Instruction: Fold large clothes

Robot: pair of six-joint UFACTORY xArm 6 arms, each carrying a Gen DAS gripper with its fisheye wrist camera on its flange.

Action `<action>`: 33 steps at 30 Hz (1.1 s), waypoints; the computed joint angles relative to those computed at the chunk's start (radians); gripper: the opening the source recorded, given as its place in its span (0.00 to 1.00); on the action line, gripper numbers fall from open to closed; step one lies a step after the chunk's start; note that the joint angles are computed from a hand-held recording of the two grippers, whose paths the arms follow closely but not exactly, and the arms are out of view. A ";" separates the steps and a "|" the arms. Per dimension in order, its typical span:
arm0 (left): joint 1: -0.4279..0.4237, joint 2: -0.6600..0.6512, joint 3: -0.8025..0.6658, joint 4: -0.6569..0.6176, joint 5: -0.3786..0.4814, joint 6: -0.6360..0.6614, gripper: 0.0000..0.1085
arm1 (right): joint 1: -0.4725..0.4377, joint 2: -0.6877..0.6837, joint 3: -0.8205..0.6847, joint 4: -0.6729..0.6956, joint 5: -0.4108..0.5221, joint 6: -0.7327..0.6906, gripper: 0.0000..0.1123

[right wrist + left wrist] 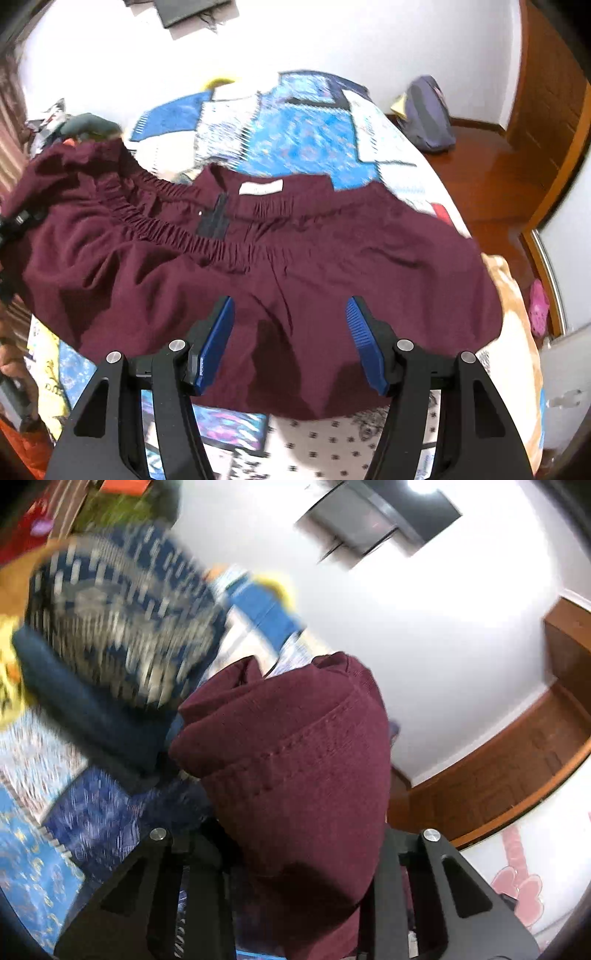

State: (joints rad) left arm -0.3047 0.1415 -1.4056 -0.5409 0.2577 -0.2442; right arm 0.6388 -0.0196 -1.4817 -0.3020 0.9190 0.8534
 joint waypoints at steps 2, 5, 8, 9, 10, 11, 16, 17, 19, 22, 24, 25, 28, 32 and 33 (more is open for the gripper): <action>0.007 -0.046 0.018 0.090 -0.031 -0.045 0.24 | 0.008 0.036 -0.040 0.036 -0.027 -0.032 0.53; 0.034 -0.088 0.011 0.300 -0.055 -0.178 0.24 | 0.026 0.120 -0.110 0.173 -0.094 -0.116 0.53; 0.079 -0.097 -0.025 0.519 -0.029 -0.317 0.24 | 0.060 0.245 -0.222 0.325 -0.113 -0.212 0.53; 0.081 -0.102 -0.026 0.574 -0.016 -0.357 0.24 | 0.074 0.296 -0.271 0.366 -0.107 -0.241 0.53; 0.076 -0.106 -0.022 0.594 -0.008 -0.371 0.24 | 0.083 0.330 -0.305 0.389 -0.099 -0.257 0.53; 0.077 -0.105 -0.022 0.600 0.008 -0.365 0.24 | 0.094 0.383 -0.362 0.401 -0.064 -0.260 0.53; 0.049 -0.058 -0.039 0.656 0.051 -0.398 0.24 | 0.123 0.532 -0.550 0.345 0.099 -0.262 0.55; 0.038 -0.052 -0.045 0.699 0.051 -0.430 0.24 | 0.120 0.520 -0.536 0.365 0.092 -0.283 0.55; 0.029 -0.069 -0.036 0.737 0.064 -0.439 0.24 | 0.103 0.461 -0.465 0.437 0.060 -0.313 0.55; -0.002 -0.021 -0.107 0.715 0.066 -0.380 0.24 | 0.088 0.290 -0.251 0.410 -0.064 -0.253 0.55; -0.040 0.016 -0.160 0.707 0.081 -0.346 0.24 | 0.074 0.149 -0.098 0.296 -0.118 -0.163 0.55; -0.065 0.039 -0.190 0.709 0.091 -0.330 0.24 | 0.070 0.101 -0.048 0.241 -0.124 -0.117 0.55; -0.138 0.111 -0.277 0.683 0.133 -0.255 0.25 | 0.049 -0.065 0.111 0.067 -0.088 0.052 0.55; -0.242 0.220 -0.383 0.614 0.240 -0.102 0.25 | 0.019 -0.217 0.246 -0.031 0.006 0.186 0.55; -0.263 0.253 -0.411 0.578 0.284 -0.047 0.26 | 0.013 -0.258 0.286 -0.029 0.022 0.202 0.55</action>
State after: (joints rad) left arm -0.5680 0.3941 -1.8164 0.0367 0.5415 -0.2917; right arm 0.6515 -0.2772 -1.1954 -0.3307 0.9413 1.0552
